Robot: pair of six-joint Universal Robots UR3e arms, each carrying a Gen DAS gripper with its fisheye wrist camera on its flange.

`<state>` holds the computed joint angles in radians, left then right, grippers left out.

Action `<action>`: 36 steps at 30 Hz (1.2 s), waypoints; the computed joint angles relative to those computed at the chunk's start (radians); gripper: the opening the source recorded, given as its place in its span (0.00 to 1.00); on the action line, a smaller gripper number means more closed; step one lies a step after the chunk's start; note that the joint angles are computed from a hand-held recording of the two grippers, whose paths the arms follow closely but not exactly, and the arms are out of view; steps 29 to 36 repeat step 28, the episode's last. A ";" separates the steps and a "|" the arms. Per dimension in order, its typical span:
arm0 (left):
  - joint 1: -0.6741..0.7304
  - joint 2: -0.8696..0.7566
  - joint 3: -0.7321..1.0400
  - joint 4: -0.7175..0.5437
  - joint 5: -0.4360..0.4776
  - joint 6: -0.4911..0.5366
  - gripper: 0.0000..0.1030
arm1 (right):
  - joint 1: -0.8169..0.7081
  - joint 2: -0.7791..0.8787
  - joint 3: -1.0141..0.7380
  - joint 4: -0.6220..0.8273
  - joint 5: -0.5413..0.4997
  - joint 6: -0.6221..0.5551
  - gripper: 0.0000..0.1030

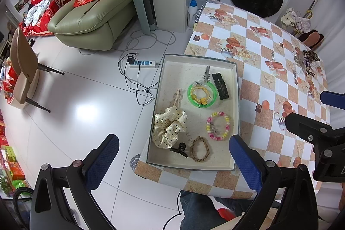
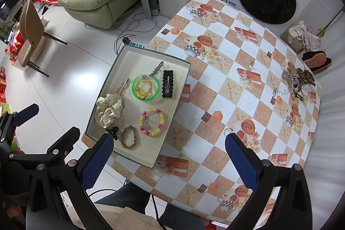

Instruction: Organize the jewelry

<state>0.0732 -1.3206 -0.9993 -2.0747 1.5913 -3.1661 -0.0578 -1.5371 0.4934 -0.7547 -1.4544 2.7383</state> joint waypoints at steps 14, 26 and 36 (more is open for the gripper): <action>-0.030 -0.022 0.014 -0.002 0.023 -0.031 1.00 | -0.001 0.000 0.003 -0.001 0.001 -0.001 1.00; -0.039 -0.021 0.015 0.005 0.020 -0.037 1.00 | 0.005 -0.002 0.007 -0.004 -0.001 0.006 1.00; -0.038 -0.023 0.019 0.003 0.018 -0.035 1.00 | 0.006 -0.003 0.008 -0.003 -0.001 0.007 1.00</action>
